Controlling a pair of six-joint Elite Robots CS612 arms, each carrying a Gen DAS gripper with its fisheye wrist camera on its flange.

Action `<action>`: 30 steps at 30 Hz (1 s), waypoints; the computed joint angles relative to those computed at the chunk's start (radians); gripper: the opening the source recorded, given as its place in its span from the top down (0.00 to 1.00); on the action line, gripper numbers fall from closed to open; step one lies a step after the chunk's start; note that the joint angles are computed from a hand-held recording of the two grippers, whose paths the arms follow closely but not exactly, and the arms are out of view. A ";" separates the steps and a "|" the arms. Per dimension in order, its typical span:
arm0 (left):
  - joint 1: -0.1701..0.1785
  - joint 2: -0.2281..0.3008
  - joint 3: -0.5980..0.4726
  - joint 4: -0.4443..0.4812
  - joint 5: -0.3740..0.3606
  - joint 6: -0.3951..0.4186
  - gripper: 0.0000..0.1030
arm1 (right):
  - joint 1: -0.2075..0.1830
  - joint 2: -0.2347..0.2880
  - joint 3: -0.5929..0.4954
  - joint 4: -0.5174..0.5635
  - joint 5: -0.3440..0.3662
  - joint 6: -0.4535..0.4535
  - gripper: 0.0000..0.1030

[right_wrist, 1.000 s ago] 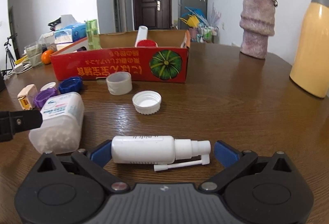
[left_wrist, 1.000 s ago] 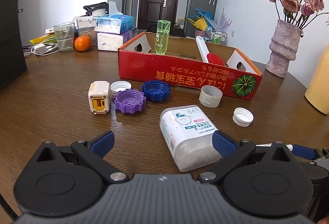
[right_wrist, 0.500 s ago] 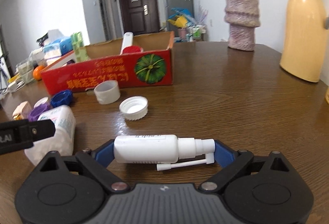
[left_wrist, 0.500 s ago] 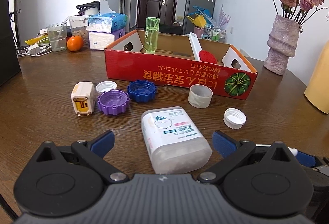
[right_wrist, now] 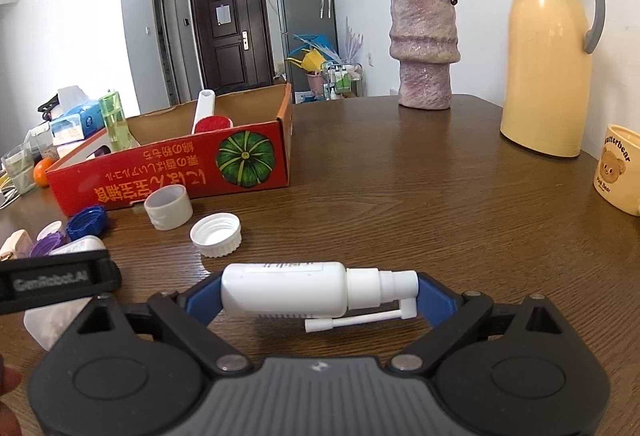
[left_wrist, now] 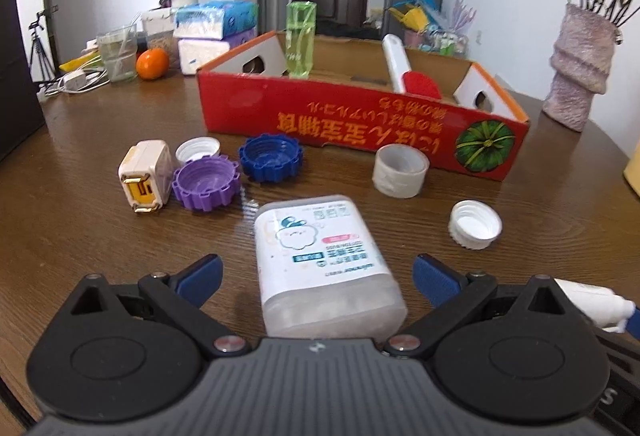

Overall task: Organize rigid objects
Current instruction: 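Grasp the white nasal spray bottle with the right gripper while the left grasps the cotton-swab container, then lift the nasal spray bottle and cotton-swab container with both grippers toward the red box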

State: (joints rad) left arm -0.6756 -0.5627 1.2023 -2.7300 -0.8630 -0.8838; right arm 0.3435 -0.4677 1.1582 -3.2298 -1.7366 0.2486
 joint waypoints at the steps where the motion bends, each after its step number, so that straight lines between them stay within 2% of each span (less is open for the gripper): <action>1: 0.001 0.001 -0.003 0.012 0.000 -0.007 0.00 | 0.000 -0.001 0.001 0.000 -0.004 0.002 0.05; 7: 0.007 0.008 -0.025 0.092 0.016 -0.048 0.00 | 0.001 0.000 0.002 -0.009 -0.009 -0.002 0.05; 13: 0.009 0.012 -0.030 0.097 0.019 -0.031 0.00 | -0.002 -0.001 0.007 -0.021 0.020 -0.010 0.05; 16: 0.015 0.010 -0.021 0.069 -0.012 -0.016 0.08 | -0.001 -0.002 0.010 -0.029 0.030 -0.021 0.05; 17: 0.016 0.010 -0.019 0.065 -0.019 -0.011 0.15 | -0.001 -0.003 0.010 -0.028 0.031 -0.020 0.05; 23: 0.016 0.010 -0.006 0.007 -0.018 0.039 0.35 | -0.004 -0.004 0.011 -0.022 0.051 -0.018 0.05; 30: 0.019 0.006 0.006 -0.020 -0.023 0.050 0.35 | -0.005 -0.004 0.010 -0.015 0.056 -0.016 0.05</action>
State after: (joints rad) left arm -0.6569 -0.5564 1.2087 -2.7498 -0.8862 -0.8340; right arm 0.3388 -0.4714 1.1677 -3.2449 -1.6809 0.2328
